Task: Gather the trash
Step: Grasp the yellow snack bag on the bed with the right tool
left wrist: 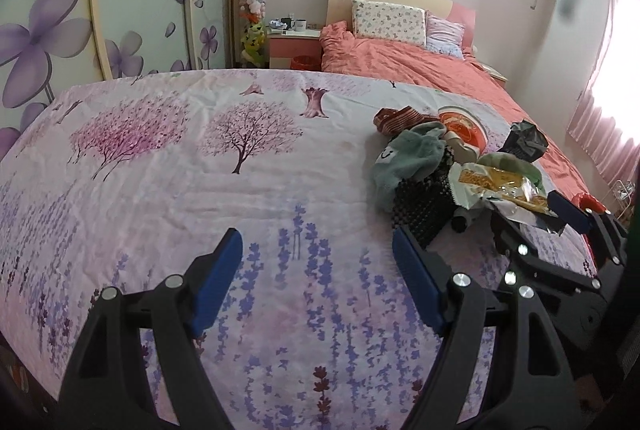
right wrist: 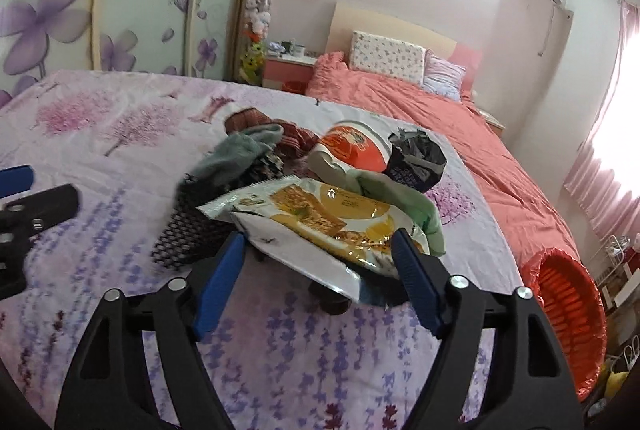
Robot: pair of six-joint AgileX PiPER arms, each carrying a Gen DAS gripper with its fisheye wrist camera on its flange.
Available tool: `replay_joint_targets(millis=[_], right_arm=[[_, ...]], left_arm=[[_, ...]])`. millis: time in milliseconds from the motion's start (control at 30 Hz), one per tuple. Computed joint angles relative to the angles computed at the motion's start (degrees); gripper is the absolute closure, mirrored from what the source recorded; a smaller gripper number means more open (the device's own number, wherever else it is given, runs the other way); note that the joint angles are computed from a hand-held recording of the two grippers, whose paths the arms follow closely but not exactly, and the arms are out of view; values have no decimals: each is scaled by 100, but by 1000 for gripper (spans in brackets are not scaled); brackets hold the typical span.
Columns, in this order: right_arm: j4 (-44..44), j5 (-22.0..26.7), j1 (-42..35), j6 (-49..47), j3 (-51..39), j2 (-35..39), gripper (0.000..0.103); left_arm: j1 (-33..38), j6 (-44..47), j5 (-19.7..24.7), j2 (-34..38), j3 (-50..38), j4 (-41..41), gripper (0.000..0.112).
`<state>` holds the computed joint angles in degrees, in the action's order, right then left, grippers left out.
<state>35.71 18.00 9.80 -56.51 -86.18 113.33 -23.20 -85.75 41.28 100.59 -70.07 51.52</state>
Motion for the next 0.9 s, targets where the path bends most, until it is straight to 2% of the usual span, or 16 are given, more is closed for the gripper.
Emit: replay_joint_targets(millis=[67, 100, 133, 167, 200, 300, 433, 567, 700, 733, 800, 833, 900], right_arm=[[-581, 298, -33, 736, -326, 154, 67], [-644, 458, -51, 910, -463, 229, 76], [-553, 738, -144, 1009, -643, 305, 95], [-391, 969, -239, 1026, -762, 347, 102], [-120, 1205, -354, 951, -864, 369, 103], [838, 1783, -723, 493, -1026, 319, 103], [1553, 2412, -1084, 273, -1156, 250, 103], [1437, 2487, -1196, 444, -1243, 239, 103], [760, 2204, -1190, 1044, -1467, 442, 99], [556, 2173, -1205, 1254, -1574, 533, 97], [300, 2135, -1231, 1522, -1743, 684, 85], [156, 2120, -1276, 1656, -1834, 766, 72], [4, 2131, -1324, 1819, -2003, 904, 63]], left_arm=[[38, 32, -51, 4, 7, -60, 36], [56, 62, -70, 21, -13, -98, 36], [71, 101, -85, 46, -46, -140, 36], [86, 133, -100, 67, -72, -171, 36], [99, 170, -119, 98, -112, -210, 36], [117, 277, -130, 220, -276, -292, 36], [110, 409, -121, 357, -448, -453, 36], [34, 464, -74, 446, -559, -512, 36], [-40, 502, 8, 517, -668, -502, 36], [-49, 500, 15, 526, -684, -492, 36], [-71, 511, 42, 555, -738, -486, 36], [-80, 525, 50, 569, -768, -493, 36], [-100, 542, 80, 604, -826, -493, 36]])
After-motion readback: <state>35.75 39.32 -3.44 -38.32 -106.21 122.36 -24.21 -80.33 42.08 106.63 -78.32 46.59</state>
